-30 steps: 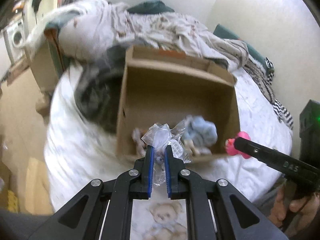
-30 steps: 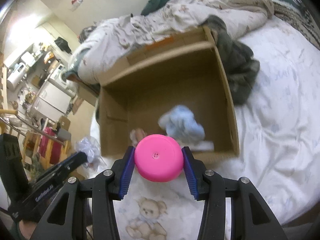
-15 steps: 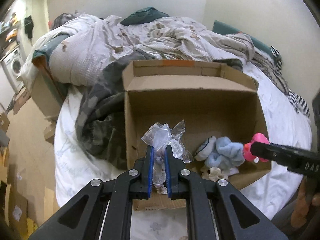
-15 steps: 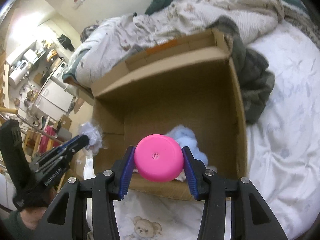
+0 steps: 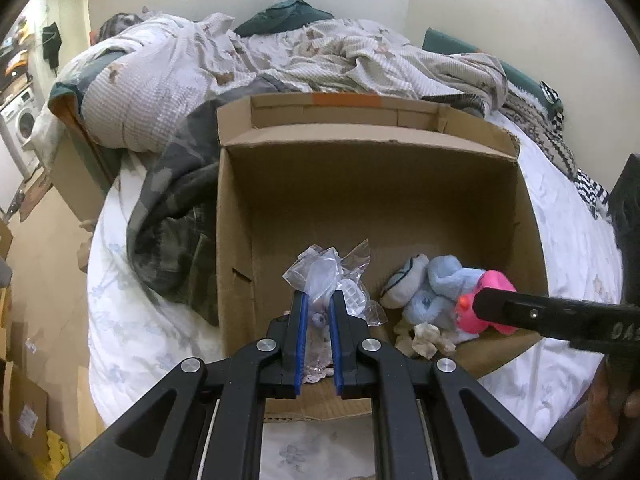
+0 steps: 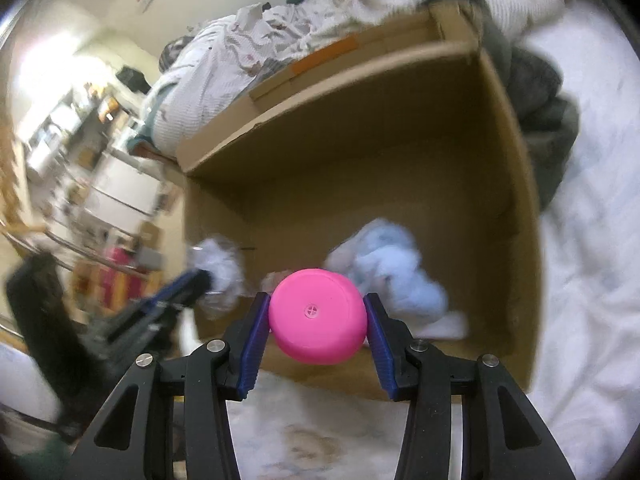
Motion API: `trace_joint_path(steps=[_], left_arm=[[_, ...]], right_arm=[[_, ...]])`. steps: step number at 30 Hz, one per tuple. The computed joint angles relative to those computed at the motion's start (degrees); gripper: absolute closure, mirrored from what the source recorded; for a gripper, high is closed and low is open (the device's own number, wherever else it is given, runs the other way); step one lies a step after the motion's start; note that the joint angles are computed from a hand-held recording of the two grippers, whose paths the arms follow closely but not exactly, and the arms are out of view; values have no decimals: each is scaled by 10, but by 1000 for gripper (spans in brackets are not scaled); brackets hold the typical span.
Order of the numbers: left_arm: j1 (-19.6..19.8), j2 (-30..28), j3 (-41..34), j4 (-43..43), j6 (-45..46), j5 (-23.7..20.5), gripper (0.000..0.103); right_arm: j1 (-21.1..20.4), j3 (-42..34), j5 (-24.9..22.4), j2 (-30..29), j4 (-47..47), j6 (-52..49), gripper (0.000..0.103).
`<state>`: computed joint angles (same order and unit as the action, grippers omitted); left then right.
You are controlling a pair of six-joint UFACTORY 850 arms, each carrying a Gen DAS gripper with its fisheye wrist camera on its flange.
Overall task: Organize soft objects
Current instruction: 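Carry the bag and duck into the box and open both tools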
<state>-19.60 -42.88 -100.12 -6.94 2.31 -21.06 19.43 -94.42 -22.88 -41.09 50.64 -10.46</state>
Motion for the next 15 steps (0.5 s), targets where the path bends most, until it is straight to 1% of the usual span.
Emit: trace_joint_path(steps=[1,2,3,7,11,13,14,15], left_arm=[[2,-4,-4,-19,13,-5,93],[5,-8,-10,-46,33,-14,93],[6,-10,-14,-66,47,-21,93],[6,-13,-19,-82,57,-25,93],[3,-17,-25,-95,79,-43,93],[0,-22,-32,-90,78,-59,87],[0,-25,-36,-89,76,-68,77],[-1,-31,-47,-86,67,-88,59]], right_arm=[[-3,4,-4,-1,36,-24,53],[-4,7,-5,-1,48,-32,53],[-4,5,-8,-2,36,-18,53],[-4,9,-10,-1,48,-30,53],[-2,0,-11,-7,41,-25,53],[-3,-2,-16,-8,56,-36,39],[-5,2,-17,-7,91,-65,30],[-6,7,-16,-4,126,-97,27]])
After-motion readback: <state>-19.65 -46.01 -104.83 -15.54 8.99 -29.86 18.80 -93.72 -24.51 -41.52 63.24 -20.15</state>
